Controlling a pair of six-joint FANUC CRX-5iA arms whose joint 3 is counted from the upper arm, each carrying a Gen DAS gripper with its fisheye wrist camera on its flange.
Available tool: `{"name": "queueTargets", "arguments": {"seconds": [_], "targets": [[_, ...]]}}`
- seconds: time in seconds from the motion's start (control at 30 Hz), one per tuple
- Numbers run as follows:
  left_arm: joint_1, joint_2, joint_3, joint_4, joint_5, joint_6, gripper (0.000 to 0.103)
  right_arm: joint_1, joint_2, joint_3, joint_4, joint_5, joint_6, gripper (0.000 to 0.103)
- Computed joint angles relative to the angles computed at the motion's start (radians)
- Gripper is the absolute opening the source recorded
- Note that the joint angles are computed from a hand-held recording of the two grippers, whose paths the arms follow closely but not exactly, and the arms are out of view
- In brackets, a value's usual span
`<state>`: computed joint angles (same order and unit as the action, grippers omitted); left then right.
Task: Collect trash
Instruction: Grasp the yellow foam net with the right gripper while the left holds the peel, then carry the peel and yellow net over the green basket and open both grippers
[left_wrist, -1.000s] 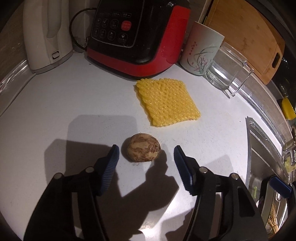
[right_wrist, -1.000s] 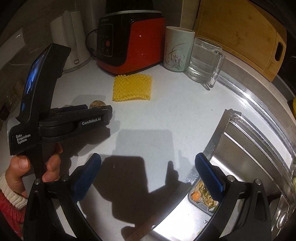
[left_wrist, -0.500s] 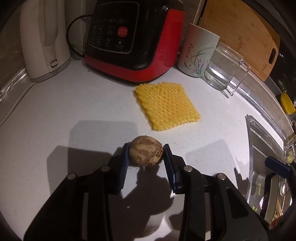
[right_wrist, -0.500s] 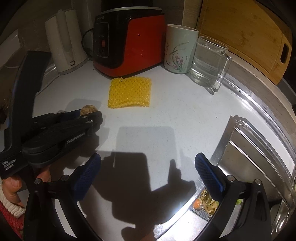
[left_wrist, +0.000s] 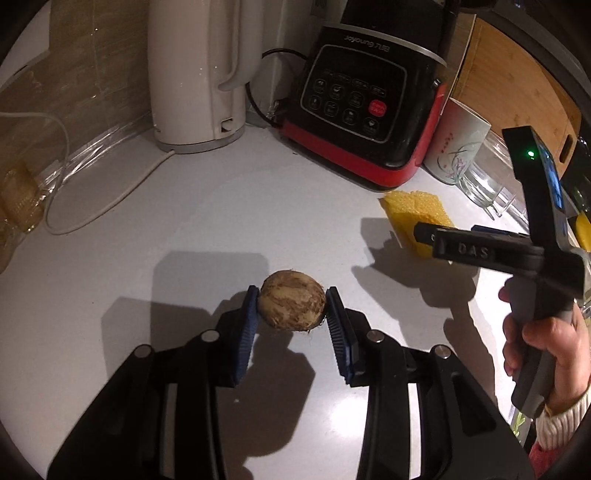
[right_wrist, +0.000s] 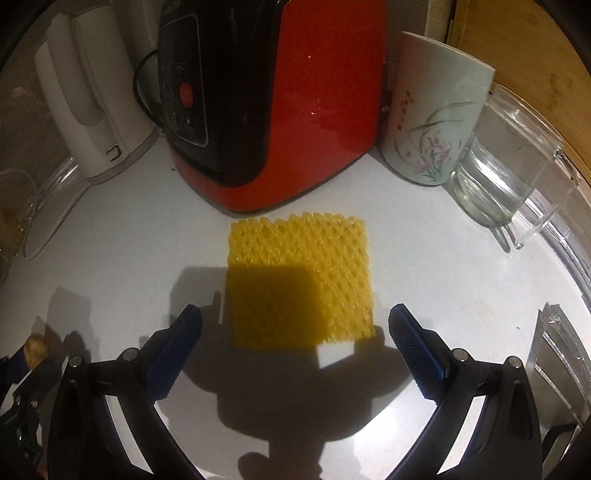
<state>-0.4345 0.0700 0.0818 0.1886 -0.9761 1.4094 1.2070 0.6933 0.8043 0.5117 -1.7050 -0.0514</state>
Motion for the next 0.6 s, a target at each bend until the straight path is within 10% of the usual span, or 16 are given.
{"name": "queueTargets", "arguments": {"seconds": [0.3,0.47,0.6], "targets": [[0.048,-0.04,-0.059,0.045,0.004,-0.063,0.036,-0.036,0.105,0.159,-0.019,-0.095,0.057,0.072],[0.063,-0.06,-0.095,0.081,0.01,-0.089,0.036,-0.029,0.172,0.267,0.003,-0.208,0.096,0.03],[0.068,-0.079,-0.112,0.086,0.006,-0.092,0.036,-0.018,0.116,0.181,-0.003,-0.183,0.044,0.023]]}}
